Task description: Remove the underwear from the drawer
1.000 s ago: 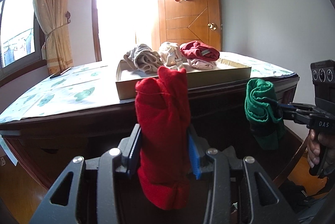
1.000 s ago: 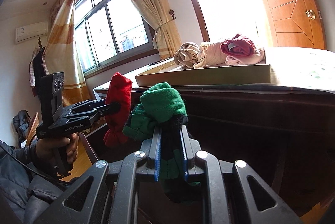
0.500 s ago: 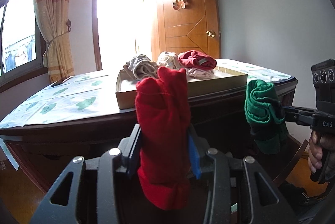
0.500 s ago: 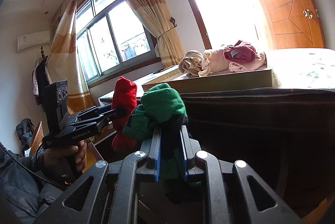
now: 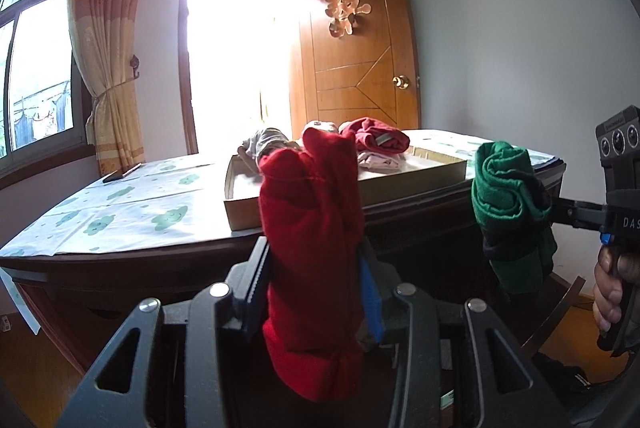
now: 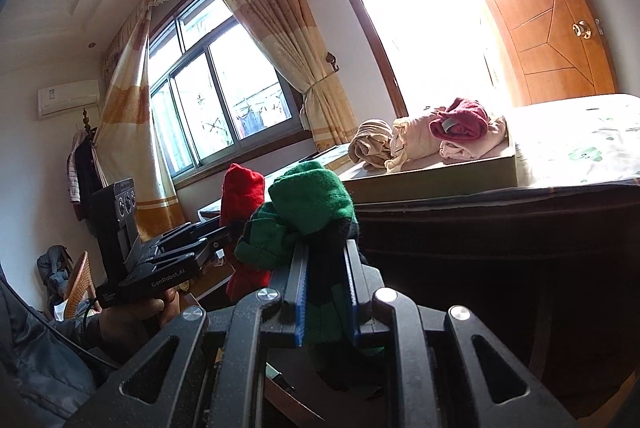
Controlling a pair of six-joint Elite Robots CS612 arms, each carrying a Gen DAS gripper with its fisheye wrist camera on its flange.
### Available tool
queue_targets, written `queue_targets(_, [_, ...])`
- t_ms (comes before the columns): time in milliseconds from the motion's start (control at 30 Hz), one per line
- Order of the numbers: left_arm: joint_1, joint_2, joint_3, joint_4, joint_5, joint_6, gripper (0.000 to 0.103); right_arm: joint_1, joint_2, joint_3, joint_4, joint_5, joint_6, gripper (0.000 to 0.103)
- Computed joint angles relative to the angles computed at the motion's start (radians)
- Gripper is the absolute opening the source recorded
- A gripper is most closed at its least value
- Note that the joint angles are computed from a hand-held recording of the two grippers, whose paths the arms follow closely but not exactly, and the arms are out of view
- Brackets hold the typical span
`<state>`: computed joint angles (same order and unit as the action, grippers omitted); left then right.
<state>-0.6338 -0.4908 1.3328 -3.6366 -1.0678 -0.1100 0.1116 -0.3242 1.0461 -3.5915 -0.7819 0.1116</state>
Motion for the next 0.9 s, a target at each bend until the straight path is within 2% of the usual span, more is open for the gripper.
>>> queue_targets(267, [-0.002,0.0,0.001,-0.022,0.01,0.012,0.04,-0.004,0.001,-0.003,-0.054,0.008,0.043,0.018])
queue_targets(900, [-0.007,-0.011,0.001,-0.061,0.032,0.051,0.04,-0.008,0.001,-0.035,-0.071,0.031,0.109,0.018])
